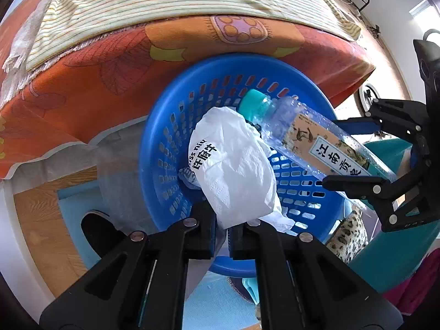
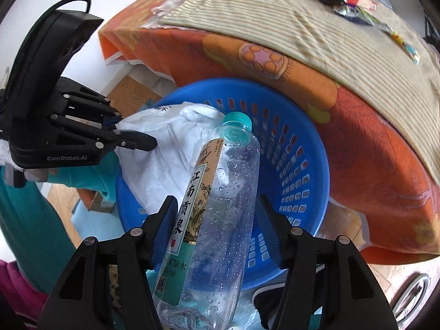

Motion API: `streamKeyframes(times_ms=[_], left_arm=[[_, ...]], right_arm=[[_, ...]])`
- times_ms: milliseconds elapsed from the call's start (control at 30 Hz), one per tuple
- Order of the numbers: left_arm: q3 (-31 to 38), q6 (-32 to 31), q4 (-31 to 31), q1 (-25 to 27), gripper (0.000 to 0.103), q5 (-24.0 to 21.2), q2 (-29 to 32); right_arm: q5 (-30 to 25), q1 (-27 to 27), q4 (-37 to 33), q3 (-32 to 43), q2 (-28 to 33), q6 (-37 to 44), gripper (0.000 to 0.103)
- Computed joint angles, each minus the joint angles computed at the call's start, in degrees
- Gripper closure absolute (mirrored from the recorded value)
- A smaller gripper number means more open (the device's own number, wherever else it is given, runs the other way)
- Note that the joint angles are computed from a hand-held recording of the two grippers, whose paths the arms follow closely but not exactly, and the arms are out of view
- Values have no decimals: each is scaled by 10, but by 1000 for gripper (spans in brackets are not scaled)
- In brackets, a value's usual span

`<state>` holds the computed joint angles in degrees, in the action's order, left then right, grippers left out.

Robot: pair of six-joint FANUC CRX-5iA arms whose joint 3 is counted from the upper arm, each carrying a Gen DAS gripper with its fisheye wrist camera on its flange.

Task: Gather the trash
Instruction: 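Release the bag into the blue basket with the left tool while the right tool releases the bottle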

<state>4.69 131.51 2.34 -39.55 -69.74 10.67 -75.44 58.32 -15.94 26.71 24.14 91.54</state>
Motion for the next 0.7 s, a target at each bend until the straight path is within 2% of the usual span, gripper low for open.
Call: streamKeyframes(times_ms=[300, 333, 400, 433, 467, 700], left_arm=[[19, -2, -3, -1, 98, -27, 20], [21, -1, -1, -1, 94, -29, 22], [20, -1, -3, -1, 78, -31, 22], [22, 1, -7, -2, 64, -32, 22], [22, 2, -11, -3, 55, -31, 21], [25, 7, -13, -2, 53, -31, 20]], right_arm=[[-31, 3, 10, 20, 20, -28, 44], [-32, 3, 14, 22, 22, -32, 44], [-37, 1, 14, 28, 27, -36, 44], [-40, 0, 9, 33, 29, -36, 44], [-42, -2, 5, 36, 30, -36, 44], [-35, -8, 1, 39, 29, -33, 43]])
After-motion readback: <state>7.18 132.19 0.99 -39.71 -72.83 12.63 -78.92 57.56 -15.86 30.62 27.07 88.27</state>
